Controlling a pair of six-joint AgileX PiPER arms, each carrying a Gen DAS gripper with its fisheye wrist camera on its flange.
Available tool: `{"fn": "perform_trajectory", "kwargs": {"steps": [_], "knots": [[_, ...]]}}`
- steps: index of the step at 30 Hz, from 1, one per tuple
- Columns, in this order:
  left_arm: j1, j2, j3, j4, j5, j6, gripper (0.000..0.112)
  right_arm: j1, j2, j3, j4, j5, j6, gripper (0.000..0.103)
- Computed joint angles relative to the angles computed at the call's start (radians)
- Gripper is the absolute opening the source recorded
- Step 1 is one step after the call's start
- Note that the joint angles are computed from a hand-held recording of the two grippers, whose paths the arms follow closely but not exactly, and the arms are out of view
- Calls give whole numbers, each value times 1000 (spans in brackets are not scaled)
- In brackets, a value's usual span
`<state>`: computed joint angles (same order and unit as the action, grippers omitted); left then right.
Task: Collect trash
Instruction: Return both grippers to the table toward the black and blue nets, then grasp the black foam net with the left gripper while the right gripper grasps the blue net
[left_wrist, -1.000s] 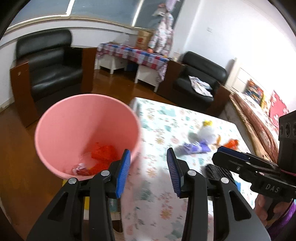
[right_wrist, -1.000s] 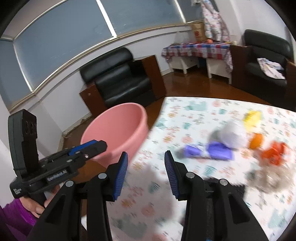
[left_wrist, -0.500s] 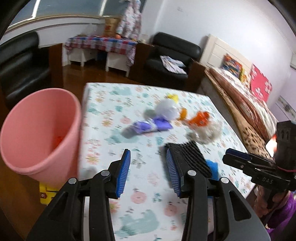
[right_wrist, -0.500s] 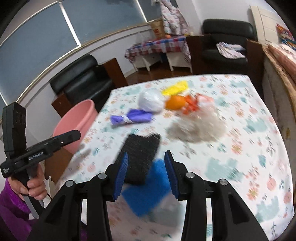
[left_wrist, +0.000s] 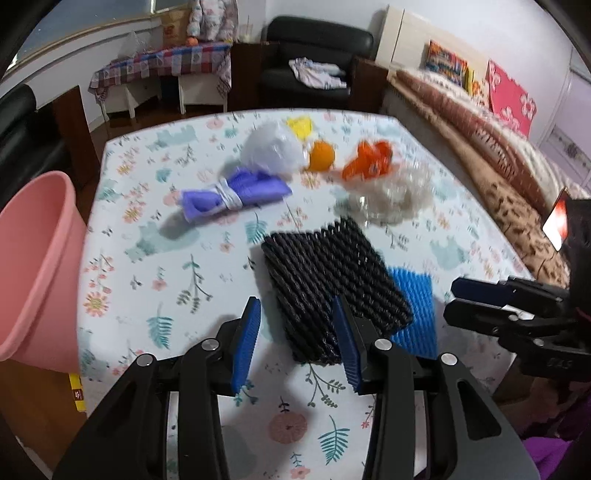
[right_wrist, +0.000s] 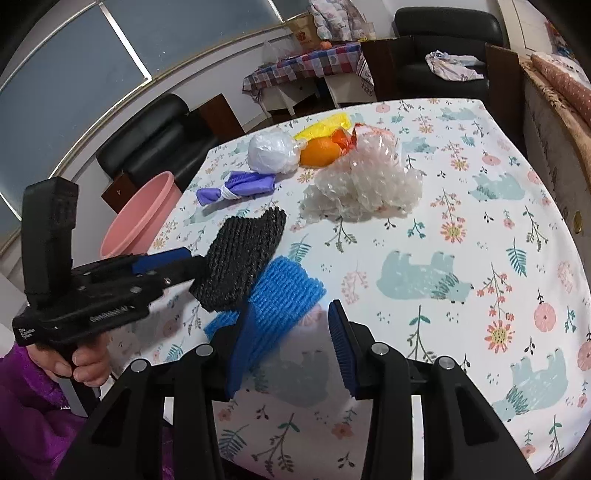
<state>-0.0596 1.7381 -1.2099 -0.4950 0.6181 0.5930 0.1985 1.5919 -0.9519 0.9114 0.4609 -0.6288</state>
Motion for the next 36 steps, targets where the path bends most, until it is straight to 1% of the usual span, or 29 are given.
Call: {"fn": "perform_trajectory", "kwargs": {"steps": [5, 7, 10, 11, 12, 14, 15, 18, 23, 24, 25, 27, 28, 30, 36], "knots": [[-13, 19, -16, 79, -18, -97, 41, -4, 29, -21, -24, 3, 9, 41], [-12, 26, -22, 74, -8, -94, 41, -4, 45, -38, -28, 17, 8, 43], [-11, 24, -16, 27, -1, -35, 41, 2, 60, -51, -24, 31, -3, 43], [-12, 23, -12, 10, -1, -12, 37, 6, 65, -57, -25, 36, -5, 43], [-12, 24, -11, 1, 0, 0, 27, 11, 68, -59, -26, 37, -5, 43], [-15, 23, -5, -19, 0, 25, 21, 18, 72, -67, -31, 41, -5, 43], [-18, 21, -4, -21, -5, 28, 16, 21, 74, -70, -36, 42, -3, 43], [-15, 18, 0, -40, -9, 48, 11, 32, 79, -75, -48, 36, 11, 43], [-9, 3, 18, -68, -20, 79, 10, 46, 80, -75, -78, 16, 43, 43], [-4, -5, 26, -81, -25, 94, 10, 48, 81, -77, -79, 14, 46, 36], [-3, -9, 30, -88, -29, 102, 10, 52, 85, -80, -81, 17, 51, 26], [1, -17, 37, -101, -34, 117, 10, 61, 91, -86, -103, 15, 75, 19], [3, -21, 40, -107, -36, 122, 10, 59, 90, -84, -97, 15, 68, 13], [10, -27, 44, -119, -40, 130, 10, 59, 86, -78, -79, 6, 54, 8], [36, -39, 57, -157, -48, 146, 10, 54, 53, -44, -43, -47, 38, 7]]}}
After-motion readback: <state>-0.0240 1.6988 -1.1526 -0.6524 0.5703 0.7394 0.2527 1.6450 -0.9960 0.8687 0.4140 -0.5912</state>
